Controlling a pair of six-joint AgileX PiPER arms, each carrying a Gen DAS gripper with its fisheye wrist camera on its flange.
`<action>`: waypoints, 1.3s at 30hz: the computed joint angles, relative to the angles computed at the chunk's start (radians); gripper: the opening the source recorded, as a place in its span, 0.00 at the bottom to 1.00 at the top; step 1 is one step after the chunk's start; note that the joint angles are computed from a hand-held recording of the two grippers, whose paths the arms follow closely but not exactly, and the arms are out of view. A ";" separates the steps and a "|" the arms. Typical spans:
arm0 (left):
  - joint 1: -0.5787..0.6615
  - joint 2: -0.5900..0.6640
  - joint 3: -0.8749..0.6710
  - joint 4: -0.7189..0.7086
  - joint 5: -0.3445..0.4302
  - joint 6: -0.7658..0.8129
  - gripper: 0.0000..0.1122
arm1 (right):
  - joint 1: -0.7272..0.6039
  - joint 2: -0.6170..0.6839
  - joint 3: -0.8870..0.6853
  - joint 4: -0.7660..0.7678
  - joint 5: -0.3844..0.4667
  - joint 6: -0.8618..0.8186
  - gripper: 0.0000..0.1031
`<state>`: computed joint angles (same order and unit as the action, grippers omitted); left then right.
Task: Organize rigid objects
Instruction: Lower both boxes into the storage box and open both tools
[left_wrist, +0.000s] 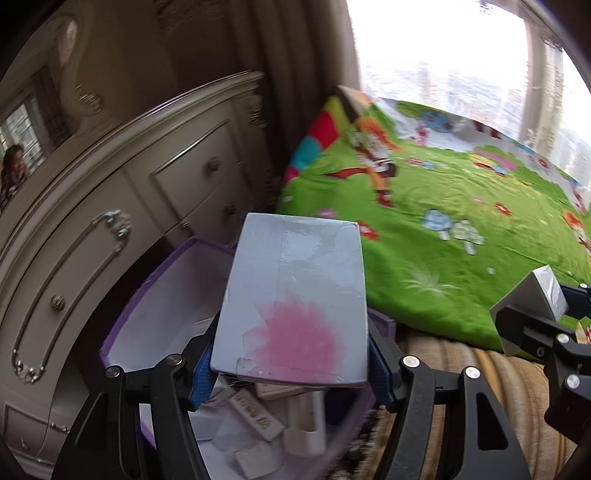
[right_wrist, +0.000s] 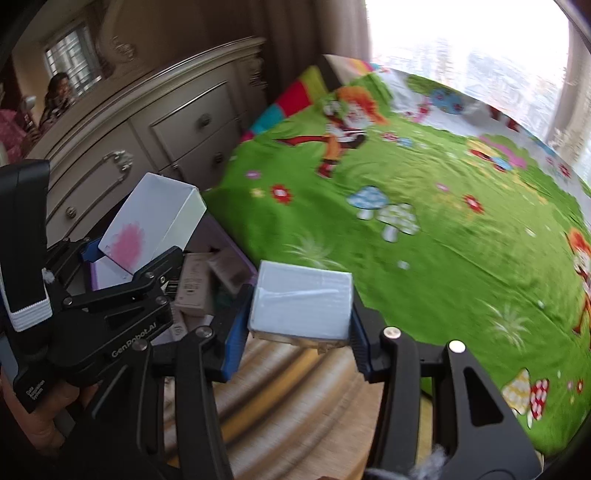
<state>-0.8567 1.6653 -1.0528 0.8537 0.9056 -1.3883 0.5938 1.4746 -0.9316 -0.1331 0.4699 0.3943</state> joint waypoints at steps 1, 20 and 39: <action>0.009 -0.007 0.011 0.001 0.003 -0.005 0.60 | 0.015 0.023 -0.023 0.005 0.002 -0.007 0.51; 0.181 -0.113 0.146 -0.003 0.040 -0.027 0.61 | 0.174 0.307 -0.312 0.015 0.035 -0.057 0.51; 0.051 -0.142 0.119 -0.083 0.122 -0.086 0.77 | 0.109 0.190 -0.154 0.059 0.003 -0.111 0.84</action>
